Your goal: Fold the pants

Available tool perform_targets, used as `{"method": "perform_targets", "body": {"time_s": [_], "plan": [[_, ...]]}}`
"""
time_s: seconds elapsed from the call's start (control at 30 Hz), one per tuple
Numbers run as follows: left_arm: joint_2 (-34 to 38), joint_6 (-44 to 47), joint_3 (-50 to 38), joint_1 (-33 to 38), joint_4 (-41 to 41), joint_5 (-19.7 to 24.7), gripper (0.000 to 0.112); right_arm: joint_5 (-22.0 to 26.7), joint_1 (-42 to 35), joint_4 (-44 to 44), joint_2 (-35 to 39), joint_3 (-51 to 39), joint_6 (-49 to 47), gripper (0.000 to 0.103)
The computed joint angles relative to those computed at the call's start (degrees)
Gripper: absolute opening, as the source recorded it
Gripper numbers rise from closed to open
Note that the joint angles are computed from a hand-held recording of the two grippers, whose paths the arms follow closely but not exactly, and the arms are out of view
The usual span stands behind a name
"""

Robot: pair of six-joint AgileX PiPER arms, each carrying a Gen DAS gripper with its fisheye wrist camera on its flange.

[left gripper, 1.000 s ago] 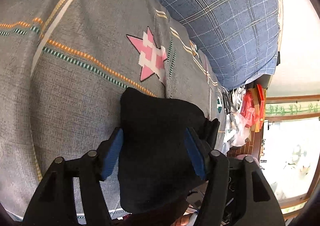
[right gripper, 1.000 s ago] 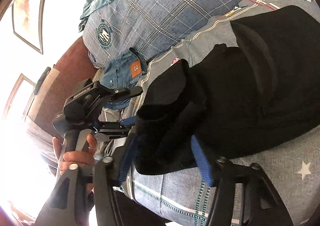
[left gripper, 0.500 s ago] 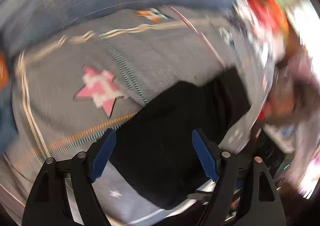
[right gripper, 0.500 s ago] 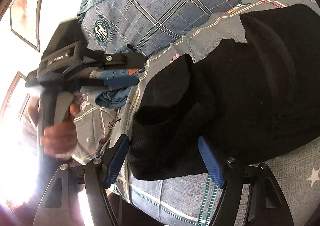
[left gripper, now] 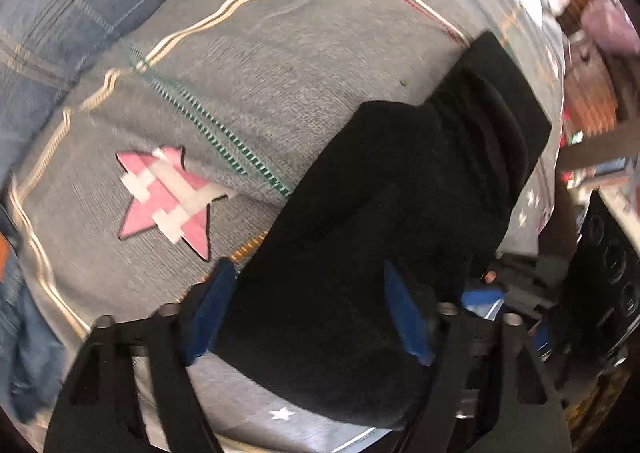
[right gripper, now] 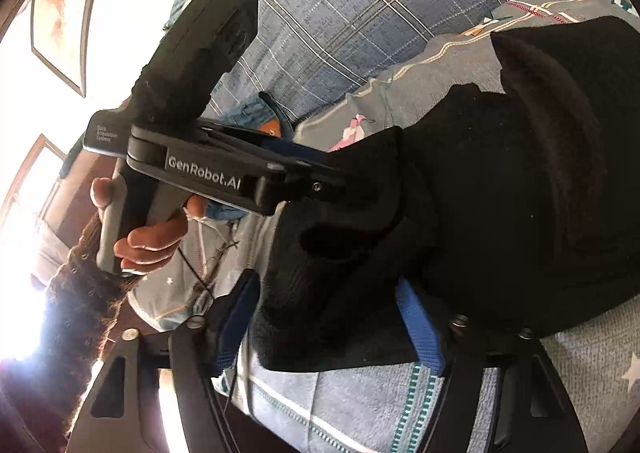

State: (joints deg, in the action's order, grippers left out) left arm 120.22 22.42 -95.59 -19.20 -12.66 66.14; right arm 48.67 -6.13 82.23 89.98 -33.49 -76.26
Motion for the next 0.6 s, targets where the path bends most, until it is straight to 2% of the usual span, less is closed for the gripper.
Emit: {"method": "perform_targets", "body": {"time_s": [0.1,0.17,0.23,0.27,0.4,0.5,0.6], "plan": [[-3.8,-0.2,6.1,0.7,-1.5,-5.3,0.051,-1.8,1.6,-0.2,0.8,-0.9,0.9,0.041],[-6.7,-0.1,10.1,1.5,-3.6,-8.3,0.037,-1.9,1.6,-0.7,1.2,-1.6,1.4,0.023],[-10.2,0.9,14.0,3.1,-7.2,-10.5,0.033,1.0,-0.5,-1.2,1.4,-2.0,1.5,0.019],[-12.3,2.7,16.2,4.6,-9.3,-10.8,0.027,3.2,-2.2,-1.8,0.8,-2.1,1.8,0.018],[-17.7,4.9,18.7,6.2,-17.2,-10.1,0.026,8.6,-6.9,-4.1,-3.9,-1.7,2.2,0.018],[-18.9,2.1,16.1,3.8,-19.6,-9.7,0.026,13.6,-12.8,-5.4,-8.4,-1.2,1.6,0.018],[-16.3,-2.4,9.7,0.0,-20.4,-8.9,0.026,19.9,-21.5,-6.5,-9.7,-2.3,1.4,0.018]]}}
